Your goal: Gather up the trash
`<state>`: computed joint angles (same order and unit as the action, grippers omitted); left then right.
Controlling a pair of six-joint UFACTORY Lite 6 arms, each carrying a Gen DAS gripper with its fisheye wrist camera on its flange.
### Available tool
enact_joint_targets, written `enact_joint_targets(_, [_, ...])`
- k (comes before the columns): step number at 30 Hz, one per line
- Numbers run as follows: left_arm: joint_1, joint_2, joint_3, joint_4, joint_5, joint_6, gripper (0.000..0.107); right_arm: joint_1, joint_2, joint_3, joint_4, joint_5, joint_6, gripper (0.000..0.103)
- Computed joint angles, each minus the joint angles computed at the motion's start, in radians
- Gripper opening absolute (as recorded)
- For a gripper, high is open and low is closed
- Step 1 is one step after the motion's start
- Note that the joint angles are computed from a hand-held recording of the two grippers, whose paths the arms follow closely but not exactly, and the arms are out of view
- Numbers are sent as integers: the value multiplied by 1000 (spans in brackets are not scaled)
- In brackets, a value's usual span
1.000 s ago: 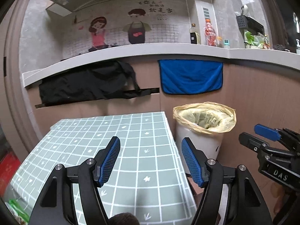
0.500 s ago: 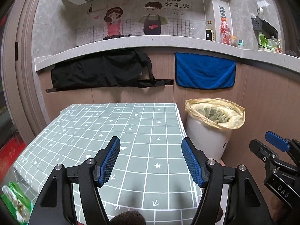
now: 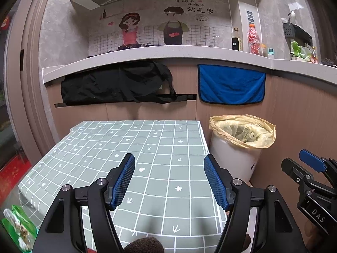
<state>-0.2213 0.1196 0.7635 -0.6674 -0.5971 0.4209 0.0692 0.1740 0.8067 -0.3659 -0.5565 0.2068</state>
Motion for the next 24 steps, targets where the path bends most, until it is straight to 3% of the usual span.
enact_joint_targets(24, [-2, -10, -9, 7, 0, 6, 68, 8, -56, -35, 38, 2, -19, 52])
